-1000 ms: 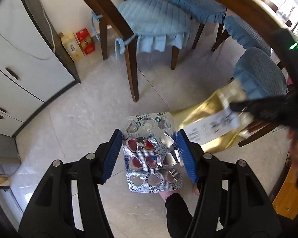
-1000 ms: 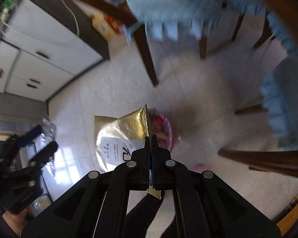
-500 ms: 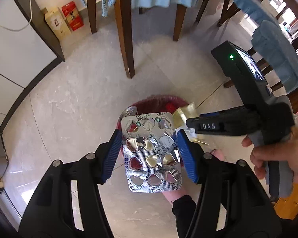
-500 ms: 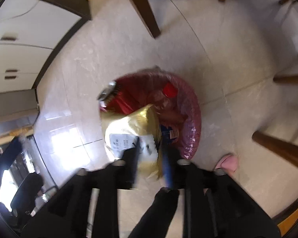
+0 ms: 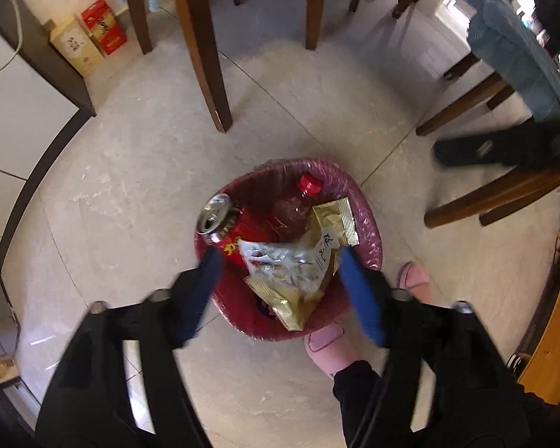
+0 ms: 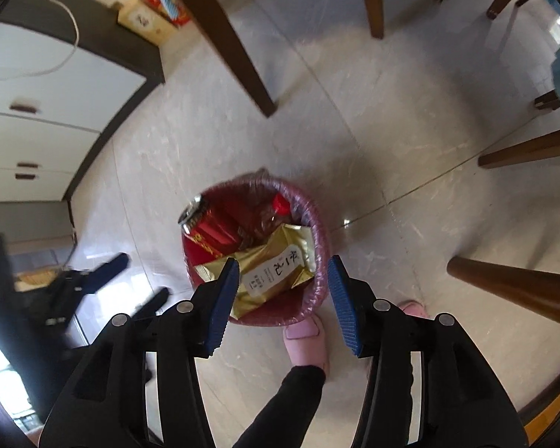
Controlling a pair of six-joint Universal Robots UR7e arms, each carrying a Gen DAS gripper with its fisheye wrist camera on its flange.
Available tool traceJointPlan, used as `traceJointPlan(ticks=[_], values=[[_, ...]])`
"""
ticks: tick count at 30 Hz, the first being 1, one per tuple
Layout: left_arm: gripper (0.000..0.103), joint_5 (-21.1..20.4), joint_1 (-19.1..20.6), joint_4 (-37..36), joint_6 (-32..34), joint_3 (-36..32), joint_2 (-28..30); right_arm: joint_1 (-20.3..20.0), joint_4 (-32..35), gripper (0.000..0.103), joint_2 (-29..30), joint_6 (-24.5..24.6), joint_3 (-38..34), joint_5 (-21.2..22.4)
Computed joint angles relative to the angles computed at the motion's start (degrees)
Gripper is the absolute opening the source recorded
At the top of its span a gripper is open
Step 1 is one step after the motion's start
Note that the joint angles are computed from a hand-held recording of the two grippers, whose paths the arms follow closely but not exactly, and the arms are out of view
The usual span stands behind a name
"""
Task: Collect trash
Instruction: 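Raise both tools back up to the table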
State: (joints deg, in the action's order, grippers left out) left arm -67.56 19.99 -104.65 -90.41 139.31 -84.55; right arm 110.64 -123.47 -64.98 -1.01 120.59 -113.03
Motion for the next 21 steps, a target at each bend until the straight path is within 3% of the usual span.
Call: traceJointPlan(ticks=[4, 8, 15, 21], values=[[0.078, -0.9, 0.7, -1.2, 1.7, -0.3, 1.7, -0.3, -0.2, 0.050, -1.1, 0.5, -0.4, 0.1], [0.078, -1.4, -0.8, 1.5, -0.5, -0.6, -0.6, 0.2, 0.9, 0.050, -2.3, -0.4, -0.9, 1.0], [0.084, -3.0, -5.6, 14.3, -7.4, -5.9, -4.6, 3.3, 5.1, 0.050, -4.8, 0.7, -3.8, 4.8], [0.087, -1.9, -6.7, 24.6, -9.6, -14.3, -3.4, 6.7, 9.7, 0.051, -6.4, 1.4, -8.4, 8.7]])
